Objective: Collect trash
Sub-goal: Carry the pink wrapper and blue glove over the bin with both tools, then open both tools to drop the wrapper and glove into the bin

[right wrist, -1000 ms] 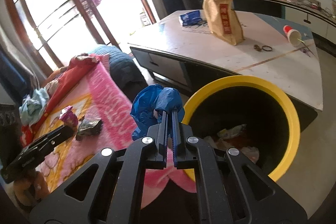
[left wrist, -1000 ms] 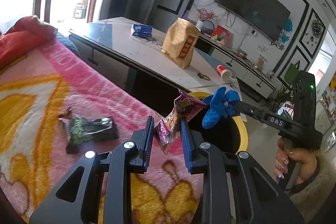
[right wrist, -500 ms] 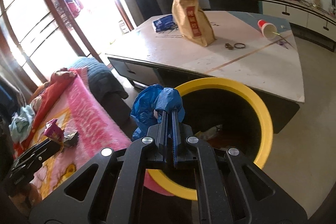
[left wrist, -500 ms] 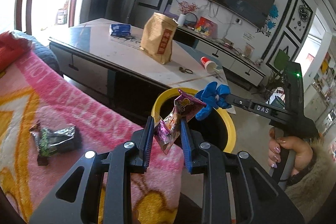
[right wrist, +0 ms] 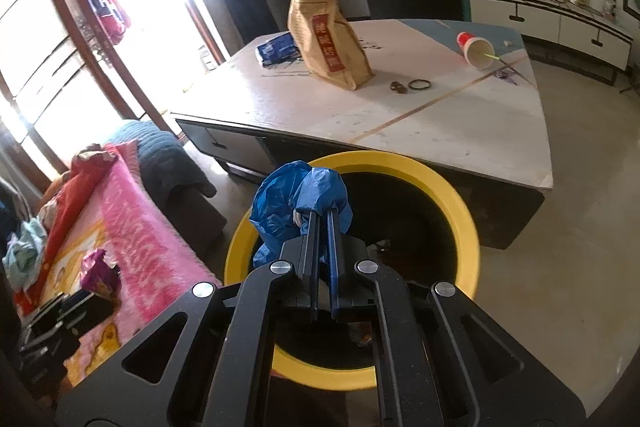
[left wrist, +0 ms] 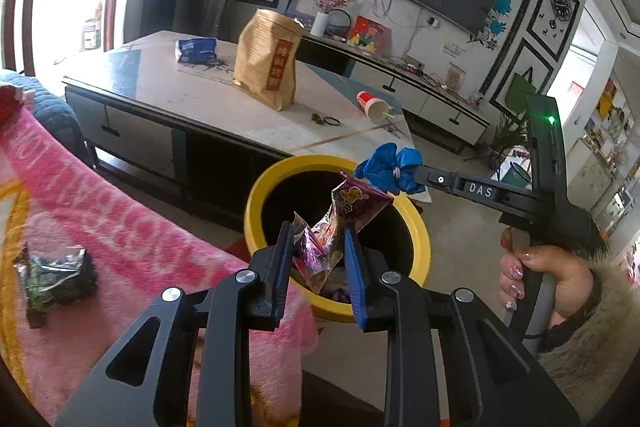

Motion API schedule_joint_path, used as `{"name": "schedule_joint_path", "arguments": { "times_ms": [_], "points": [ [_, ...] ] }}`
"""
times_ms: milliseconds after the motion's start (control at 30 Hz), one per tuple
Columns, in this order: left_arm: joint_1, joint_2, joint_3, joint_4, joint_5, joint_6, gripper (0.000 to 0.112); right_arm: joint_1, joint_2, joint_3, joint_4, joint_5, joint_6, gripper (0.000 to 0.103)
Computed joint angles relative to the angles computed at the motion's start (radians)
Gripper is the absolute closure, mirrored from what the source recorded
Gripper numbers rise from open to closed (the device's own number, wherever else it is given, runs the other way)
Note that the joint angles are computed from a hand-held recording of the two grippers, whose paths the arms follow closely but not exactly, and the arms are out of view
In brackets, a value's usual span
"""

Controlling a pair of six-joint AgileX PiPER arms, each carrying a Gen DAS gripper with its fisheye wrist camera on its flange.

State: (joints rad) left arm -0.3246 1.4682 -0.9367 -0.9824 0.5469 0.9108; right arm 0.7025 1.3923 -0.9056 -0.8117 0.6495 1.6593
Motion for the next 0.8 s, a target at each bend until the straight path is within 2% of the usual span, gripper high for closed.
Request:
{"name": "schedule_joint_path", "arguments": {
  "times_ms": [667,733,767,800],
  "points": [
    [-0.153,0.209,-0.111,0.029,-0.072,-0.055,0.087,-0.063,-0.043,0.064,0.026,-0.032,0.017,0.101],
    [-0.167,0.234,-0.133,0.056,-0.085,-0.082,0.083,-0.066,-0.048,0.070,0.015,-0.034,0.034,0.100],
    [-0.170,0.250,-0.149,0.078,-0.082,-0.107,0.071,-0.070,-0.051,0.070,0.017,-0.036,0.031,0.099],
    [-0.172,0.255,-0.154,0.085,-0.087,-0.118,0.052,-0.070,-0.053,0.070,0.015,-0.035,0.031,0.094]
  ]
}}
